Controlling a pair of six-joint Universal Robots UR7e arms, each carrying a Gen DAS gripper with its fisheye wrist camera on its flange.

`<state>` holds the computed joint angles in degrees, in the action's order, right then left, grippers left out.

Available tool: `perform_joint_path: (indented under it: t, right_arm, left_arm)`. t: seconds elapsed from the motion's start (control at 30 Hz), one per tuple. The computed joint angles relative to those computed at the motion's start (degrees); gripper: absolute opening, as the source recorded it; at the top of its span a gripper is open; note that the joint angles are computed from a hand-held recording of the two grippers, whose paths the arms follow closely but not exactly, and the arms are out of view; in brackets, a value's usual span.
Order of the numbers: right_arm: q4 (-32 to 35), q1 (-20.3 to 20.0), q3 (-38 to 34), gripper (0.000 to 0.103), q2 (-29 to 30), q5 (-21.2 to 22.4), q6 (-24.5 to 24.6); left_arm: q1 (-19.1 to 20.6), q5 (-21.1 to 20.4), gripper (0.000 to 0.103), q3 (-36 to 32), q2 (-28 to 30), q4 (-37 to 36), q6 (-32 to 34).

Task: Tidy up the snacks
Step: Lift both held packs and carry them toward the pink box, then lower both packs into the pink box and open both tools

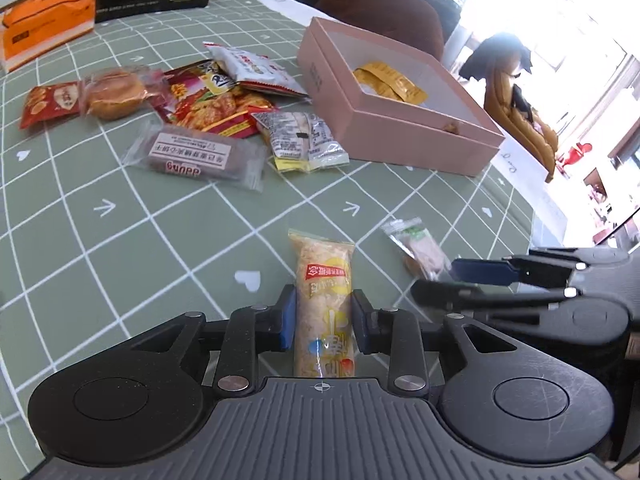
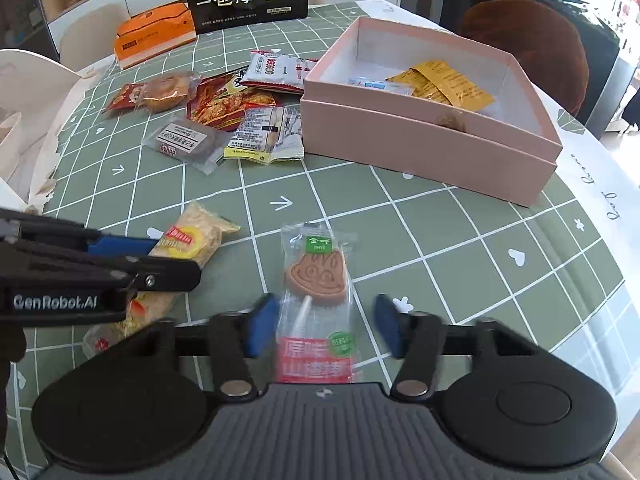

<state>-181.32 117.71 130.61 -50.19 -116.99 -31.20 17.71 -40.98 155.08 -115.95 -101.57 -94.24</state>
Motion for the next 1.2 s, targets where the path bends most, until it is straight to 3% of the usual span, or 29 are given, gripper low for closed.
perform_joint_path:
  t: [0.13,0.27,0.63,0.8,1.03,1.13,1.2]
  right_arm:
    - [3.18,1.09,-0.91,0.036,-0.29,-2.59,4.55]
    - [9.59,2.39,-0.98,0.035,-2.39,-5.34,13.51]
    - [15.01,4.16,-0.08,0.035,-5.17,-10.07,23.0]
    - [13.52,5.23,0.75,0.035,-6.74,-10.51,22.78]
    - [15.27,4.06,-0.04,0.035,-9.33,-10.01,21.37]
    - [15.9,2.41,-0.43,0.035,-10.84,-7.46,20.9]
    - [14.07,1.49,-0.22,0.035,-11.6,-5.45,17.86]
  left_arm:
    - [-1.51,-0.21,0.033,0.21,-0.09,1.6,0.02]
    - [-3.56,0.06,0.033,0.87,-0.43,3.74,-2.9]
    - [-6.41,-0.15,0.033,2.01,-3.15,6.55,-5.55]
    - [-5.57,0.5,0.033,2.4,-2.24,3.36,-5.5]
    - [-3.59,3.31,0.033,0.46,4.16,-4.66,-1.89]
    - [-1.82,5.9,0.033,-1.54,8.65,-8.72,1.5]
    - [-1.04,6.47,0.033,-3.07,10.54,-10.61,2.2]
